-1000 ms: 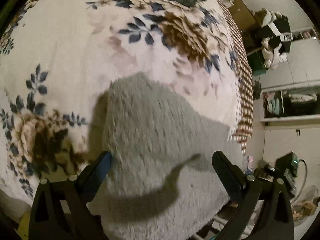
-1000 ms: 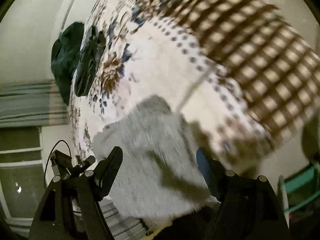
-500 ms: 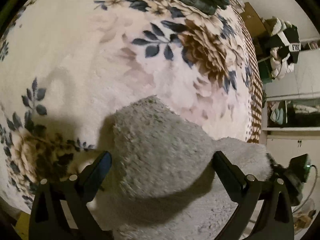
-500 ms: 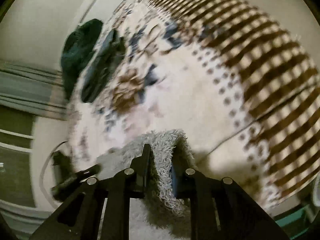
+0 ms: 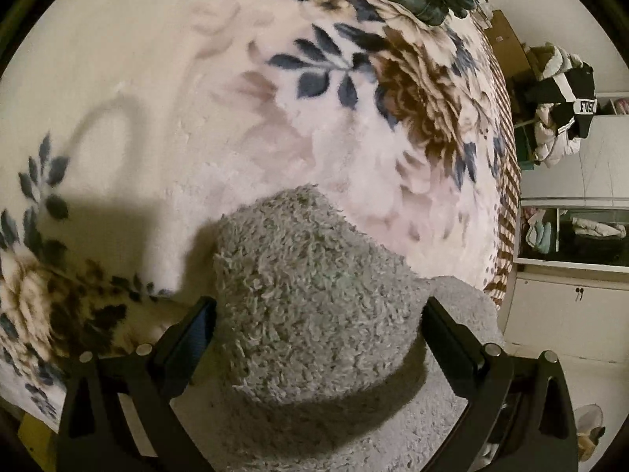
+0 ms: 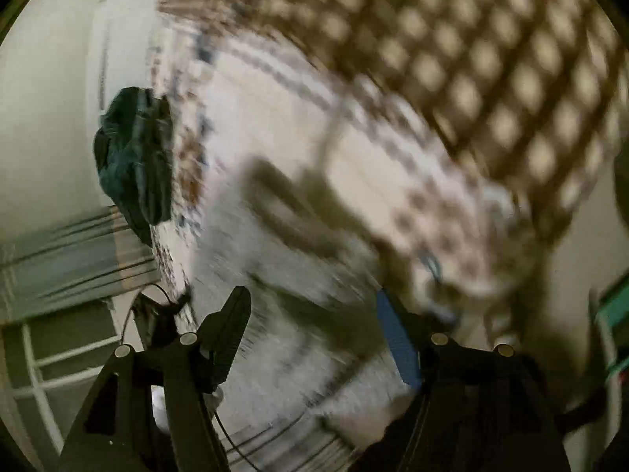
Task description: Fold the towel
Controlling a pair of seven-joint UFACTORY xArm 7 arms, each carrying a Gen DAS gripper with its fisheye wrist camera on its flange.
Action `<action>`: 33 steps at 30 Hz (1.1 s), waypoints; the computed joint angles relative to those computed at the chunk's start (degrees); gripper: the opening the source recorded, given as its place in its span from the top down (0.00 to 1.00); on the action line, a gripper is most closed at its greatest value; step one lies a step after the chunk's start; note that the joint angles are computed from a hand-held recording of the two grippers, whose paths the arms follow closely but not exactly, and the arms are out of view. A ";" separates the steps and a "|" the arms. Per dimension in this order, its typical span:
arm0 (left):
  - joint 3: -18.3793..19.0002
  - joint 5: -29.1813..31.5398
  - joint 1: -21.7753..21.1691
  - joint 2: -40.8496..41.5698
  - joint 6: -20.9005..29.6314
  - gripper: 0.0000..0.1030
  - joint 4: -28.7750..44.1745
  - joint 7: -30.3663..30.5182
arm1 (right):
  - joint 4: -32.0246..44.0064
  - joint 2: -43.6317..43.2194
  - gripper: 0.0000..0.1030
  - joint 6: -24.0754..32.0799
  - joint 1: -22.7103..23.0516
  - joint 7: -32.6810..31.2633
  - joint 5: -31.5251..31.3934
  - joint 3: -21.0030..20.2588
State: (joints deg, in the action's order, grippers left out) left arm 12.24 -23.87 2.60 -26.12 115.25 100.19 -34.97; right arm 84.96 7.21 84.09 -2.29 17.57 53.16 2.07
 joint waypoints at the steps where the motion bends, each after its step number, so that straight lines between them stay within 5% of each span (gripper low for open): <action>1: -0.03 0.14 -0.07 0.06 0.14 0.00 0.16 0.14 | -2.13 -0.82 0.43 -0.35 -0.03 -0.16 1.46 0.09; 4: -0.05 0.59 -0.34 0.41 0.77 0.00 0.98 0.92 | -5.68 -3.54 0.82 -3.57 1.27 -0.47 1.95 0.37; 7: 0.04 0.91 -0.46 0.66 1.38 0.00 1.62 2.04 | -6.55 -7.57 0.87 -4.46 1.64 0.39 0.99 -0.72; 12: -0.30 -0.31 -0.77 0.25 0.94 0.00 0.49 2.55 | -5.07 -7.62 0.88 1.65 2.58 2.15 -10.20 -1.72; 14: -0.89 -0.16 -1.18 0.58 1.37 0.00 1.15 2.77 | -3.93 -5.65 0.74 4.07 2.93 2.45 -11.96 -1.48; 15: -0.94 0.01 -1.41 0.99 2.01 0.00 2.15 3.01 | -2.18 -4.30 0.53 5.59 3.08 2.21 -13.12 -1.25; 18: 0.37 -1.98 -1.94 1.54 3.87 0.00 6.31 3.00 | -1.55 -4.77 0.26 2.94 2.80 -1.49 -11.24 -1.03; 22: 2.53 -5.85 -2.32 -4.09 1.65 0.00 2.78 1.88 | -3.26 -4.93 0.19 0.49 2.26 -8.63 -3.78 -1.33; 27: 3.05 -8.09 -3.10 -15.78 -1.41 0.00 -14.76 0.31 | -1.42 1.91 0.15 2.17 2.97 -16.42 1.33 1.10; 33: 3.03 -10.74 -5.08 -20.74 -5.70 0.00 -24.36 0.14 | 0.00 5.78 0.14 3.25 4.23 -20.96 2.74 4.21</action>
